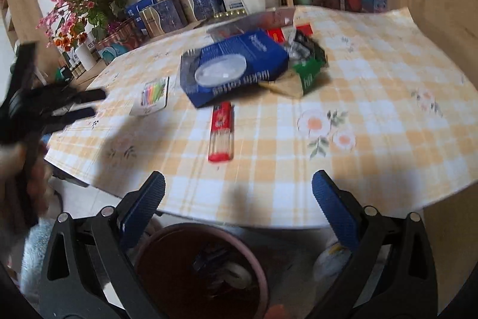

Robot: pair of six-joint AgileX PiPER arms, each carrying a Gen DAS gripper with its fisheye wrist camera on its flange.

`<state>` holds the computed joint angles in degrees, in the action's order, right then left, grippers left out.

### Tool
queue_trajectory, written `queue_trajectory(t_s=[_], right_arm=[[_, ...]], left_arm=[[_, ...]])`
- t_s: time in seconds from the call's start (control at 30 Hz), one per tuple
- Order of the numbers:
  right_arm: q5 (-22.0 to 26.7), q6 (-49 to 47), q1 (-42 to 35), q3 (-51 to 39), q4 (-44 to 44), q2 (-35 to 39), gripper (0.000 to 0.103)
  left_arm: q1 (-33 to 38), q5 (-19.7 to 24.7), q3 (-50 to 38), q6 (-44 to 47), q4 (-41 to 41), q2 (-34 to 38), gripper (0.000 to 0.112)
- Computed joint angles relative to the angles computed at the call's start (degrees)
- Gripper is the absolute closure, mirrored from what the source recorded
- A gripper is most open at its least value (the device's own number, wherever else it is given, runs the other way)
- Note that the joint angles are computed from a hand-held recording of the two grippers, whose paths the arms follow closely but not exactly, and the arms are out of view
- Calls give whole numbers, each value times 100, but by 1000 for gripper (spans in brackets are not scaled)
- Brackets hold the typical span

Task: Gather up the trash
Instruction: 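Raise both tools back toward the table, then grasp the colored-pen card with the left tool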

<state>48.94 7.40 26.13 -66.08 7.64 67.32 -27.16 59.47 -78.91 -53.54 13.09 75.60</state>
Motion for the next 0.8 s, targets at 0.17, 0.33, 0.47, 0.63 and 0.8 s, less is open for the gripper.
queue_trajectory(t_s=[0.17,0.33,0.47,0.63,0.8], right_arm=[[11,-418,-210,-241,222,172,6],[0,-688,-482,-304,484,282,6],[-6,-782,-646,-265,561,299,6],[2,-915,-812,-275,685,349,6],[0,-975,-827,-283,718,361,7]], left_arm=[[243,163,-899,426,-17,1086,66],[327,488,-1500,479,78,1808,66],[362,588,-1682,531,156,2112,66],[231,627,-1742,506,604,2285,66],[171,710,-1827,576,817,2394,67]])
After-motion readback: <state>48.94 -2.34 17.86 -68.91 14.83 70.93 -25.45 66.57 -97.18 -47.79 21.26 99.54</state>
